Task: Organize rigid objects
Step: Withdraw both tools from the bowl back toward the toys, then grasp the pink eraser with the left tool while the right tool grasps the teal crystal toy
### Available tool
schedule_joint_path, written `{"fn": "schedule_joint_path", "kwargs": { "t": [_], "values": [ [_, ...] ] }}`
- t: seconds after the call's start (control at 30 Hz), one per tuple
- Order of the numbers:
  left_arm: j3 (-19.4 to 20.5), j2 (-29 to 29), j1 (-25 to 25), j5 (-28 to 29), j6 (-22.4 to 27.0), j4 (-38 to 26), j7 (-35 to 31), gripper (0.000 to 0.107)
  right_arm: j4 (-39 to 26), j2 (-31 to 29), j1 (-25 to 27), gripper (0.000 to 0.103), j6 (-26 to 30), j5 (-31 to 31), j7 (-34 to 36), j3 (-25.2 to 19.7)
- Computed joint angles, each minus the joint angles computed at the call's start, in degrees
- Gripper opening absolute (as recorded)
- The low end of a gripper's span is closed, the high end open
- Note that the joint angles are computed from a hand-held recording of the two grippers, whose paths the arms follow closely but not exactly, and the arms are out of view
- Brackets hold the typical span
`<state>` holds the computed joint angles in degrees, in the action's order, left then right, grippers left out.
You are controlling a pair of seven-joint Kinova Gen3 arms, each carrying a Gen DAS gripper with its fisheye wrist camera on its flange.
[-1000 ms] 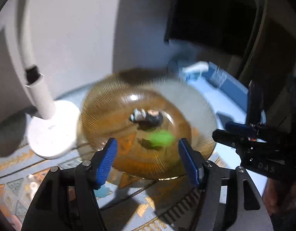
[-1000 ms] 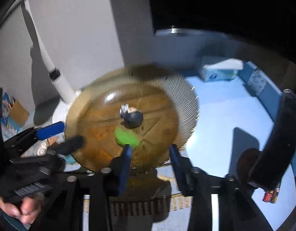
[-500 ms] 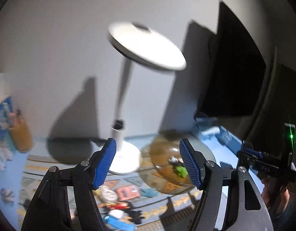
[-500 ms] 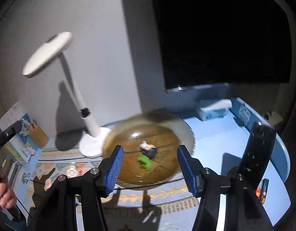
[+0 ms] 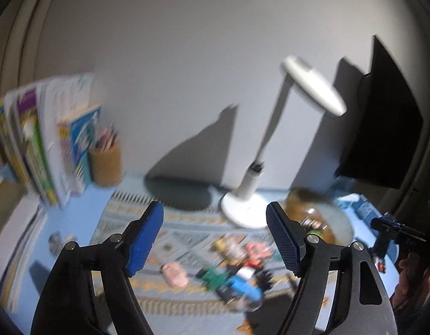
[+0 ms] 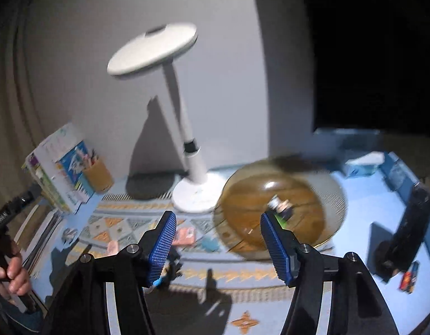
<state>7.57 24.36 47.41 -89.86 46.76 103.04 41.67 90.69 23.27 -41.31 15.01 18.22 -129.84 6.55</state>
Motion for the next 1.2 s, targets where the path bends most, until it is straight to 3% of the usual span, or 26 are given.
{"fn": "schedule_joint_path", "kwargs": {
  "t": [0.27,0.43,0.67,0.83,1.1,1.2],
  "values": [
    [-2.0,4.16,-4.58,7.23,-8.95,3.43,-0.81,0.075,-6.23,8.59,12.63,0.061,6.54,-12.79,12.62,-15.11],
    [-3.58,9.47,-6.71,13.17,-15.05,0.43,-7.18,0.075,-9.43,13.76,13.27,0.061,9.39,-17.94,15.25,-14.97],
    [-4.1,15.8,-7.99,22.73,-15.88,-6.44,-18.96,0.075,-15.96,20.19,12.01,0.061,11.85,-19.89,15.65,-12.75],
    [-7.09,17.3,-6.32,26.31,-16.99,-8.08,-21.46,0.075,-23.3,25.28,9.01,0.061,13.62,-17.47,14.91,-9.51],
    [-9.15,19.43,-4.56,34.28,-14.19,-13.13,-31.32,0.074,-30.0,30.49,6.52,0.061,15.02,-15.11,13.56,-6.96],
    [-9.55,21.06,-4.23,37.55,-11.76,-16.53,-36.11,0.074,-29.67,30.69,7.67,0.061,13.43,-15.32,14.43,-8.43]
  ]
}}
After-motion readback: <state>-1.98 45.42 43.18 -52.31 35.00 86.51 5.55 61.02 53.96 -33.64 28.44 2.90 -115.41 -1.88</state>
